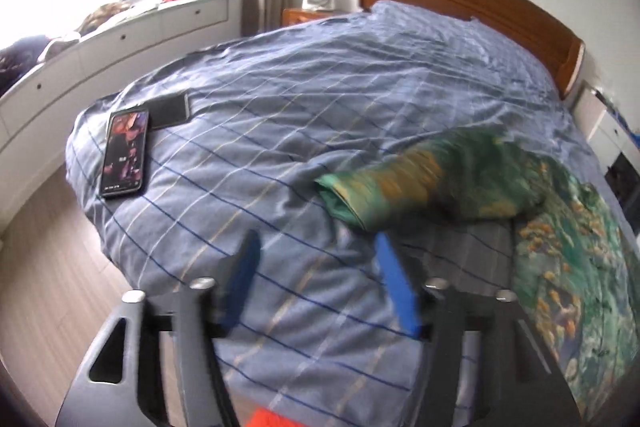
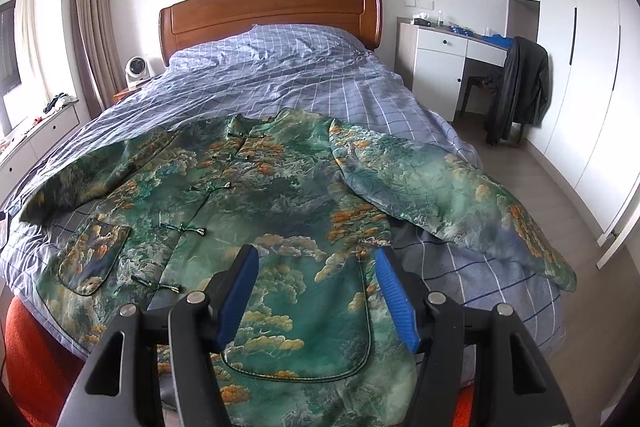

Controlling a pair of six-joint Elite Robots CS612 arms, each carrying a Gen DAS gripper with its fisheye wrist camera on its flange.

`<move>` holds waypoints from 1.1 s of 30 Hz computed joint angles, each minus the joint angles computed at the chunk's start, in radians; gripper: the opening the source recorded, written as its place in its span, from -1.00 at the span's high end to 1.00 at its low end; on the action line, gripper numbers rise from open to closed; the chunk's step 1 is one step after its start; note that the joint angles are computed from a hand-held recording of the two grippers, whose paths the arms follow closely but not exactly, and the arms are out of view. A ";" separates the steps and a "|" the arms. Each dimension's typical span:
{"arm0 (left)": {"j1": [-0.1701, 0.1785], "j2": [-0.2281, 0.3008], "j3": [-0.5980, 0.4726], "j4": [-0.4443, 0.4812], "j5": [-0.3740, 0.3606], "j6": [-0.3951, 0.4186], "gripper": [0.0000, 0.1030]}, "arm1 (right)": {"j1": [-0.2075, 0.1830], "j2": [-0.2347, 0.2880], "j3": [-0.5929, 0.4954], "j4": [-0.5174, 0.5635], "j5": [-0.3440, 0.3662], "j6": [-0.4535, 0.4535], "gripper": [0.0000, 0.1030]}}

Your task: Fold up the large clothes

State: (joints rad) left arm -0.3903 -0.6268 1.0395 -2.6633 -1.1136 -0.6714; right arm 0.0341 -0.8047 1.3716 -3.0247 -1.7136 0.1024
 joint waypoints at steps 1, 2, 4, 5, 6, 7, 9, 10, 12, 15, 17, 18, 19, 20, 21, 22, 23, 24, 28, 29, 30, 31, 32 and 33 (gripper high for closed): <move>-0.009 -0.004 0.006 -0.022 0.000 0.016 -0.53 | 0.000 0.002 -0.002 0.005 0.002 -0.001 -0.20; -0.015 -0.011 0.020 -0.049 -0.003 0.031 -0.66 | 0.000 0.003 -0.005 0.008 0.004 -0.002 -0.20; -0.034 -0.013 0.020 -0.095 -0.011 0.071 -0.85 | 0.001 0.006 -0.010 0.015 0.006 -0.004 -0.20; -0.041 -0.012 0.018 -0.112 -0.018 0.092 -0.92 | 0.002 0.007 -0.012 0.019 0.005 -0.004 -0.22; -0.048 -0.006 0.010 -0.129 -0.029 0.118 -0.93 | 0.002 0.007 -0.013 0.022 0.005 -0.005 -0.28; -0.054 0.001 -0.001 -0.137 -0.041 0.141 -0.93 | 0.003 0.007 -0.013 0.024 0.004 -0.006 -0.31; -0.059 0.015 -0.020 -0.144 -0.077 0.176 -0.93 | 0.003 0.007 -0.011 0.024 0.000 -0.004 -0.34; -0.059 0.021 -0.030 -0.143 -0.096 0.188 -0.93 | 0.003 0.005 -0.008 0.023 0.000 -0.004 -0.34; -0.048 0.037 -0.056 -0.124 -0.127 0.167 -0.93 | 0.002 0.002 -0.001 0.022 -0.002 -0.005 -0.34; -0.002 0.063 -0.089 -0.151 -0.229 0.016 -0.93 | 0.000 -0.002 0.007 0.024 -0.001 -0.006 -0.34; 0.041 0.096 -0.130 -0.188 -0.330 -0.113 -0.93 | -0.001 -0.003 0.011 0.028 0.001 0.000 -0.34; 0.053 0.110 -0.150 -0.187 -0.354 -0.153 -0.94 | -0.001 -0.003 0.013 0.029 0.002 0.003 -0.34; 0.070 0.132 -0.187 -0.172 -0.392 -0.190 -0.94 | -0.001 -0.003 0.013 0.031 0.004 0.006 -0.34; 0.083 0.156 -0.227 -0.148 -0.428 -0.211 -0.94 | -0.001 -0.001 0.012 0.036 0.007 0.007 -0.34; 0.089 0.174 -0.260 -0.121 -0.442 -0.227 -0.94 | 0.001 -0.001 0.009 0.039 0.008 0.006 -0.34; 0.096 0.195 -0.297 -0.095 -0.455 -0.236 -0.94 | 0.003 0.001 0.006 0.044 0.012 0.001 -0.34; 0.101 0.220 -0.340 -0.066 -0.462 -0.243 -0.94 | 0.006 0.002 0.003 0.046 0.014 -0.007 -0.34; 0.103 0.236 -0.370 -0.042 -0.458 -0.251 -0.94 | 0.008 0.003 0.001 0.046 0.015 -0.014 -0.34; 0.108 0.277 -0.441 0.026 -0.457 -0.281 0.24 | 0.021 0.004 -0.006 0.049 0.022 -0.057 -0.34; 0.111 0.293 -0.475 0.067 -0.478 -0.273 1.00 | 0.024 0.005 -0.008 0.053 0.021 -0.066 -0.34; 0.111 0.293 -0.479 0.083 -0.472 -0.263 1.00 | 0.026 0.006 -0.010 0.057 0.021 -0.071 -0.34; 0.104 0.287 -0.481 0.097 -0.424 -0.234 1.00 | 0.028 0.007 -0.013 0.063 0.022 -0.074 -0.34; 0.094 0.279 -0.483 0.105 -0.350 -0.178 1.00 | 0.029 0.008 -0.015 0.070 0.024 -0.074 -0.34; 0.087 0.270 -0.476 0.093 -0.300 -0.135 1.00 | 0.030 0.009 -0.017 0.076 0.025 -0.073 -0.34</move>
State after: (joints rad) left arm -0.3034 -0.3573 0.5631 -2.5707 -1.4133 -0.8066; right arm 0.0642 -0.7956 1.3541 -2.9486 -1.6883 0.0291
